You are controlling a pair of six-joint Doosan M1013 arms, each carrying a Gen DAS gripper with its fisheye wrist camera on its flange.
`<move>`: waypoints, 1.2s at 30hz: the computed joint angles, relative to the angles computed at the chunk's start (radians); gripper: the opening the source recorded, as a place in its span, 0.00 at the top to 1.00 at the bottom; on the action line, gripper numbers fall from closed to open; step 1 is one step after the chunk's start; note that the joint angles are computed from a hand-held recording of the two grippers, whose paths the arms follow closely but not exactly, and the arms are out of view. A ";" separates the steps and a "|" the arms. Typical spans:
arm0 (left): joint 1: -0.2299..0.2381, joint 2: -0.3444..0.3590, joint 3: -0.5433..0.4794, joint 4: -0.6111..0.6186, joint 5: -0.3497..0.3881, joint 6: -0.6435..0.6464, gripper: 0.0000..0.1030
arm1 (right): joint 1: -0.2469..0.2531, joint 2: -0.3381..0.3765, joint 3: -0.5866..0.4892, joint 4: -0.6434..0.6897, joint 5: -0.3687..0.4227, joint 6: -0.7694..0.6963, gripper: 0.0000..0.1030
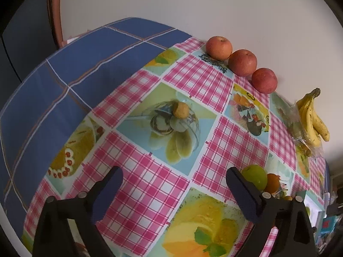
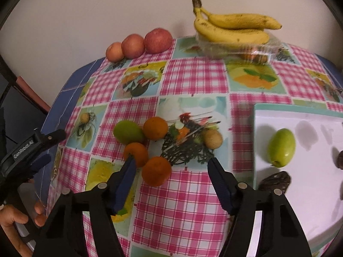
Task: Organize fruits
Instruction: 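Withdraw both open tools from the tray toward the fruit cluster, then grasp a tangerine with the right tool while the left tool grasps another tangerine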
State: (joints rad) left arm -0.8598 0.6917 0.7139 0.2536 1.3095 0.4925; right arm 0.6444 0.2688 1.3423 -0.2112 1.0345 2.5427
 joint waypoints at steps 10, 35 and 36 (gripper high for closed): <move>0.000 0.011 -0.013 -0.036 -0.002 0.001 0.05 | -0.014 0.026 0.001 0.102 -0.034 -0.049 0.49; -0.034 0.102 -0.161 -0.200 -0.029 0.161 0.26 | -0.039 -0.052 0.071 0.039 -0.040 0.064 0.63; -0.036 0.107 -0.167 -0.206 -0.031 0.167 0.28 | -0.038 -0.055 0.071 0.030 -0.037 0.066 0.63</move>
